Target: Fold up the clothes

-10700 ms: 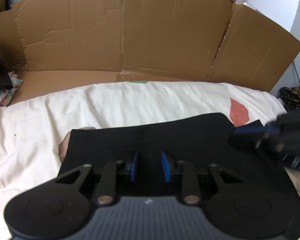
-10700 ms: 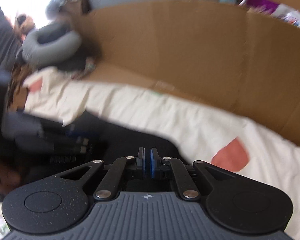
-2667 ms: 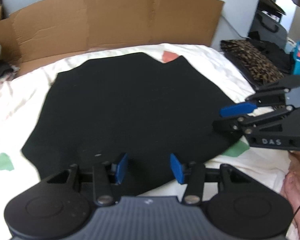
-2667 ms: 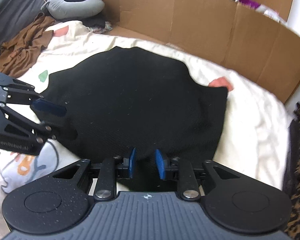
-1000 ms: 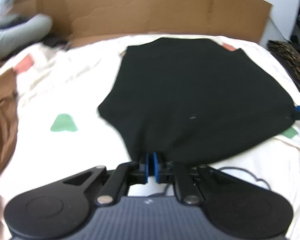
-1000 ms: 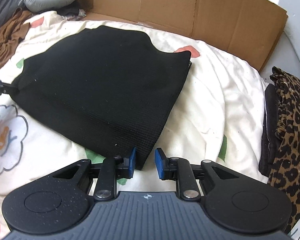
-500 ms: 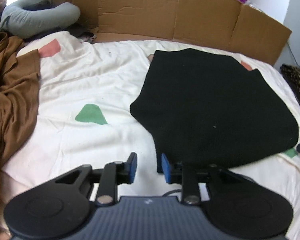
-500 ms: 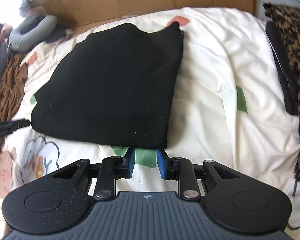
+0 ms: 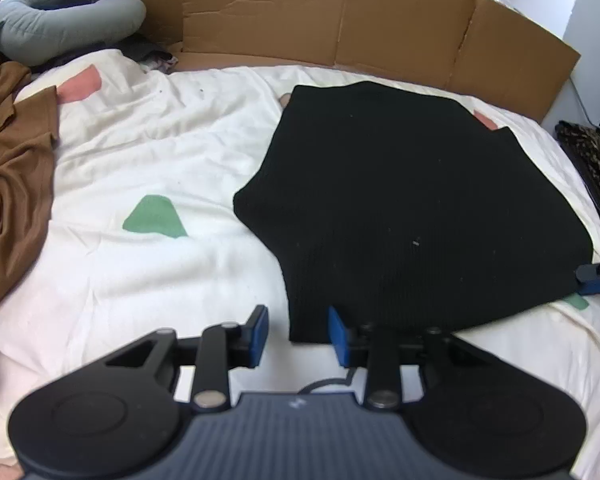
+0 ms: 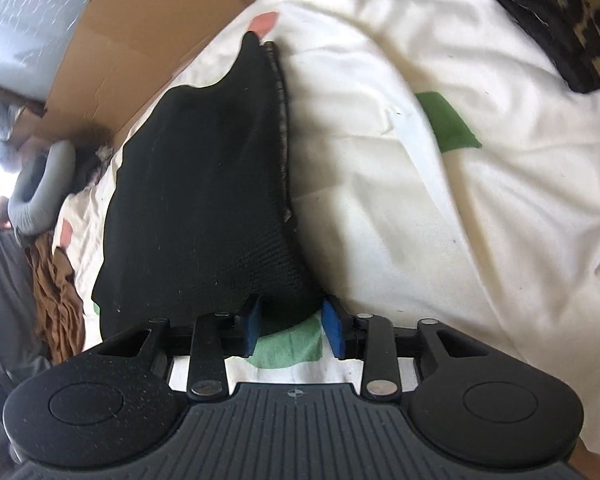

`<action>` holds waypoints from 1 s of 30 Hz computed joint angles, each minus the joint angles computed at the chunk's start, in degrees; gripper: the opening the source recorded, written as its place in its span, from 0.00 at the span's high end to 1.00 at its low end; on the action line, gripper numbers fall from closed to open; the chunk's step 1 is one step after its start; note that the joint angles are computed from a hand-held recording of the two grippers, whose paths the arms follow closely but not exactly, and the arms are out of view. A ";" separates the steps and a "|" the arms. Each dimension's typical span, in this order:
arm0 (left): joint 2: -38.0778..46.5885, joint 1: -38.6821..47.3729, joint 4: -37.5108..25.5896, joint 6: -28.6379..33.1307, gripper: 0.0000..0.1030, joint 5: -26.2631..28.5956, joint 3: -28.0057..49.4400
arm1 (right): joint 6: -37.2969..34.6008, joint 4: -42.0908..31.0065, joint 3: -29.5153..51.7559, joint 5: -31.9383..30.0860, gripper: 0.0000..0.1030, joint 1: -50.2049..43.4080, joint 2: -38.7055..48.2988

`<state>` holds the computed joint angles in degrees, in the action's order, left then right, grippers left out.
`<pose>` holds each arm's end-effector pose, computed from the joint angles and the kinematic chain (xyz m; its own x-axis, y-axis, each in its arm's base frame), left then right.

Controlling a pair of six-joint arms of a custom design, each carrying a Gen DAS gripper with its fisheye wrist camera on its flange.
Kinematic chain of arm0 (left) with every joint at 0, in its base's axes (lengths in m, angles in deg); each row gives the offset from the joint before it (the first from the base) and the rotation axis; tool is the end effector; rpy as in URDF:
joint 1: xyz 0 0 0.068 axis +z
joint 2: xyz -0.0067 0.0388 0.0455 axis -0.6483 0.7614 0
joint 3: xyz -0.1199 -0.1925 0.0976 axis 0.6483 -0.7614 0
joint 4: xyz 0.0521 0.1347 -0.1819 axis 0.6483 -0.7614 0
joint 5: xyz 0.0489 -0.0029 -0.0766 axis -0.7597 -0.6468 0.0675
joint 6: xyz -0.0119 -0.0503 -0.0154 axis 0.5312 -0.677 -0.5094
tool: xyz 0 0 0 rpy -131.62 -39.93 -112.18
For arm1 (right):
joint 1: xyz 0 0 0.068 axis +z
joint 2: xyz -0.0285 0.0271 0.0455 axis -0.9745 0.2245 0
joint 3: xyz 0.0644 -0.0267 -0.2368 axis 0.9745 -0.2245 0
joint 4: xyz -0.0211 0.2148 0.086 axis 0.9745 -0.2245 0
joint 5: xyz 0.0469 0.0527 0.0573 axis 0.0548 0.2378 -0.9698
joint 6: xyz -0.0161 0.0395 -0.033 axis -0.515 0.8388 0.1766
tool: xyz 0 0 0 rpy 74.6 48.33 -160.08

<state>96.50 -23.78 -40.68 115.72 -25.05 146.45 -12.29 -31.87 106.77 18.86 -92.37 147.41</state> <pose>0.3623 0.0873 0.1943 -0.4718 0.6795 -0.5619 0.8497 0.5206 -0.0839 0.1671 -0.0304 0.1607 -0.6279 0.7544 -0.1913 0.5301 0.5945 0.6046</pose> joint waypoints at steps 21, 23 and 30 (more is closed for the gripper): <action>2.23 0.60 -3.26 -0.57 0.65 0.39 3.37 | 15.02 15.20 -11.08 -10.77 0.55 -5.38 -2.68; 2.17 0.54 -3.08 -0.82 0.65 0.30 3.13 | 15.30 15.84 -12.13 -11.97 0.67 -7.57 -2.32; 2.71 1.06 -3.87 -0.52 0.65 0.36 3.82 | 14.67 14.96 -12.89 -13.43 0.91 -9.21 -5.60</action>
